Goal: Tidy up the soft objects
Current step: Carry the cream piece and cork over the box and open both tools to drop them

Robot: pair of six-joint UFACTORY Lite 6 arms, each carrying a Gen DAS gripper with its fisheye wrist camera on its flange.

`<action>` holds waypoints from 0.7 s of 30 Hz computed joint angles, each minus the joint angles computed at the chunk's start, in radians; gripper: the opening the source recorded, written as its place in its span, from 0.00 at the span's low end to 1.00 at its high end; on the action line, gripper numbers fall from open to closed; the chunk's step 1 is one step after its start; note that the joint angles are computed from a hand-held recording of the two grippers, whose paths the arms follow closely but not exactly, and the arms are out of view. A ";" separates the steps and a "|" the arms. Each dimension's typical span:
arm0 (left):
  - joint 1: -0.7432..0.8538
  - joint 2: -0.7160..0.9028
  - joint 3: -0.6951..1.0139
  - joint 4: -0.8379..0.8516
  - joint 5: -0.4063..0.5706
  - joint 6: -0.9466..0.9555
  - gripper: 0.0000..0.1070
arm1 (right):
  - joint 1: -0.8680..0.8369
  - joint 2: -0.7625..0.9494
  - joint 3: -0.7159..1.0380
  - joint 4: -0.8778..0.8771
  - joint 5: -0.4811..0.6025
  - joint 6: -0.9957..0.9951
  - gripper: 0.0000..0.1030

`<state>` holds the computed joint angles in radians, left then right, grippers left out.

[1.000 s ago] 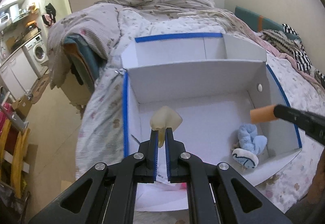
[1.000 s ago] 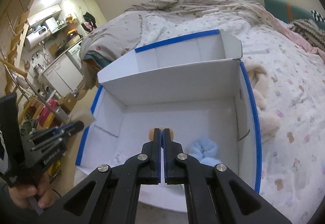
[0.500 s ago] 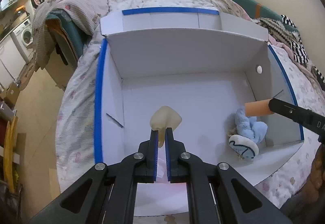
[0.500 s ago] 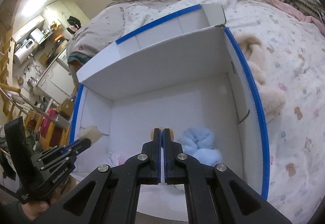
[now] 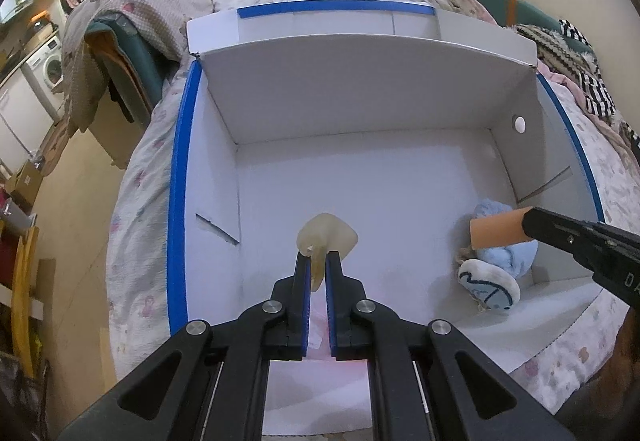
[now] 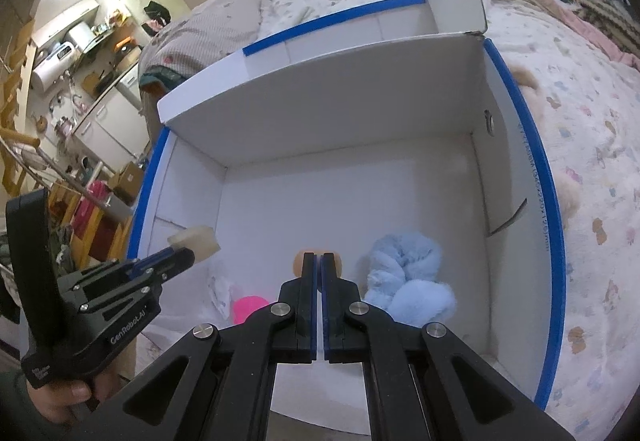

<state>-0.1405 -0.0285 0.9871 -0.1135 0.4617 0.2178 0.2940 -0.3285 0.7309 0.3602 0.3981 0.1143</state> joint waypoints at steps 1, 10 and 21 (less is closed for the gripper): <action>0.002 0.001 0.000 -0.001 -0.002 -0.001 0.06 | -0.001 0.005 0.004 0.001 0.002 -0.001 0.04; 0.009 -0.010 -0.008 -0.003 -0.004 -0.010 0.07 | -0.001 0.009 0.007 0.016 0.007 -0.022 0.04; 0.024 -0.051 0.000 0.003 0.004 -0.044 0.40 | -0.046 -0.031 -0.016 0.148 -0.018 -0.127 0.84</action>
<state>-0.1163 -0.0795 0.9868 -0.1106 0.4659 0.1740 0.2482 -0.3591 0.7154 0.5081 0.3805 -0.0125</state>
